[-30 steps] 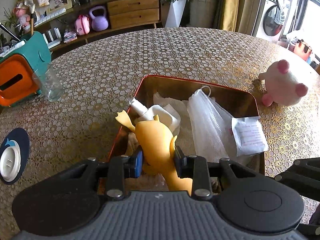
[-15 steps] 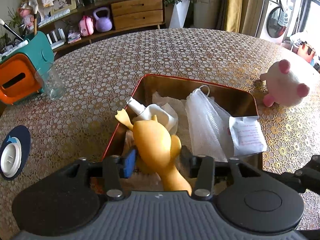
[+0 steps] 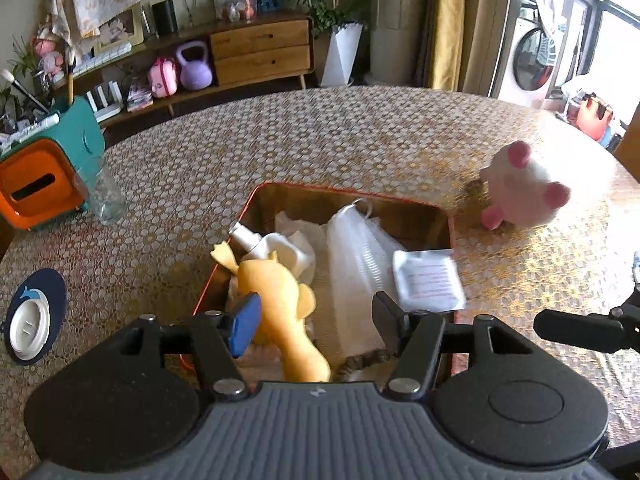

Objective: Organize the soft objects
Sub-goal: 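Lower the yellow duck and hair tie into the red tin and open both grippers, then move the left gripper to the blue mask while the right gripper moves to the clear bag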

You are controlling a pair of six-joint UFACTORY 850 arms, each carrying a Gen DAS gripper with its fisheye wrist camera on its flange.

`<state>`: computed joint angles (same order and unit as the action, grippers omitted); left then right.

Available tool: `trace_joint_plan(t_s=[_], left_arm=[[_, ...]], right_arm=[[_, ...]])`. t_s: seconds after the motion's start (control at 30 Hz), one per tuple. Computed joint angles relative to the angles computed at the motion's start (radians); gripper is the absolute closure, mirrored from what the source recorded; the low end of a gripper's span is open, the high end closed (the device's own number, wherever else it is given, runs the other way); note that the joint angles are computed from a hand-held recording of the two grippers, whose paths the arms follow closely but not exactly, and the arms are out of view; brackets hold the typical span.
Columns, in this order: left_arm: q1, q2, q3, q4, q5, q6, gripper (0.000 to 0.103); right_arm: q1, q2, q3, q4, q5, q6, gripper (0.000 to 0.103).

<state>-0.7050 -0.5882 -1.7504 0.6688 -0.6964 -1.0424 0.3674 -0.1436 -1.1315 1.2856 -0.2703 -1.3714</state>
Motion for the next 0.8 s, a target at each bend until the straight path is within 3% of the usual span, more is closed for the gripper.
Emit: trace_joint_plan(t_s=[0.33, 0.43, 0.7, 0.8], left_arm=[[-0.060, 0.024, -0.019, 0.009, 0.011, -0.027, 0.042], [-0.082, 0.018, -0.040, 0.025, 0.009, -0.039, 0.031], [-0.136, -0.030, -0.122, 0.042, 0.025, -0.041, 0.029], [-0.155, -0.060, -0.167, 0.035, 0.032, -0.035, 0.021]], right_arm=[[-0.068, 0.117, 0.096, 0.160, -0.010, -0.135, 0.039], [-0.097, 0.157, 0.128, 0.185, -0.017, -0.144, 0.033], [-0.190, 0.249, 0.206, 0.228, -0.033, -0.166, 0.021], [-0.239, 0.278, 0.231, 0.236, -0.045, -0.166, 0.017]])
